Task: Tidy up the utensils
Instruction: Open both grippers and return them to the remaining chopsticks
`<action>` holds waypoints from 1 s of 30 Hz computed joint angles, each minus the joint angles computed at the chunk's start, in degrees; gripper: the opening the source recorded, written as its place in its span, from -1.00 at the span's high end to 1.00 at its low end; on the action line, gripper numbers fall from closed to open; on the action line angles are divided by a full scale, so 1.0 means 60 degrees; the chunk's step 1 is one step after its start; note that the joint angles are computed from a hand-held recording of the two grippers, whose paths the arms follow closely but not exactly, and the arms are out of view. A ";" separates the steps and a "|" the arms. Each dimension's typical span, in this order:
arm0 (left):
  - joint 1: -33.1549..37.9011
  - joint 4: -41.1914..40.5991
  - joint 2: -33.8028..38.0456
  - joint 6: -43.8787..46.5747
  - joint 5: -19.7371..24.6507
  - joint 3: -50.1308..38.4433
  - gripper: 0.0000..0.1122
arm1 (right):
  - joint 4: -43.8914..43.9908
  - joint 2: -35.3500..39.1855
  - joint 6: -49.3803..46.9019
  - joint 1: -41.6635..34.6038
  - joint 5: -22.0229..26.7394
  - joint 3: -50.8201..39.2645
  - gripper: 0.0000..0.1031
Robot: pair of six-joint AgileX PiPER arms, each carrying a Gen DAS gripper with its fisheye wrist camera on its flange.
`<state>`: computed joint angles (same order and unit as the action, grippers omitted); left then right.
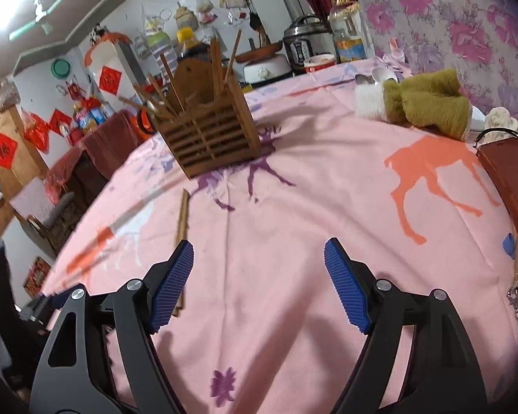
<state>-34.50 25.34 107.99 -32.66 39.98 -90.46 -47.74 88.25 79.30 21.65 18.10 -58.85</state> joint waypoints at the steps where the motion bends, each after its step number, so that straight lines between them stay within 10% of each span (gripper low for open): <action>1: 0.0015 0.0018 0.0071 -0.0013 0.0010 -0.0063 -0.74 | -0.0247 0.0084 0.0150 0.0059 0.0122 -0.0046 -0.48; 19: 0.0287 -0.1663 0.0494 0.1640 -0.0350 -0.0020 -0.74 | 0.0713 0.0426 -0.0691 -0.0086 -0.0117 -0.0076 -0.48; 30: -0.0083 -0.1957 0.1516 0.2365 0.0688 -0.1669 -0.74 | 0.2794 0.0436 -0.2310 -0.0562 -0.0765 0.0072 -0.48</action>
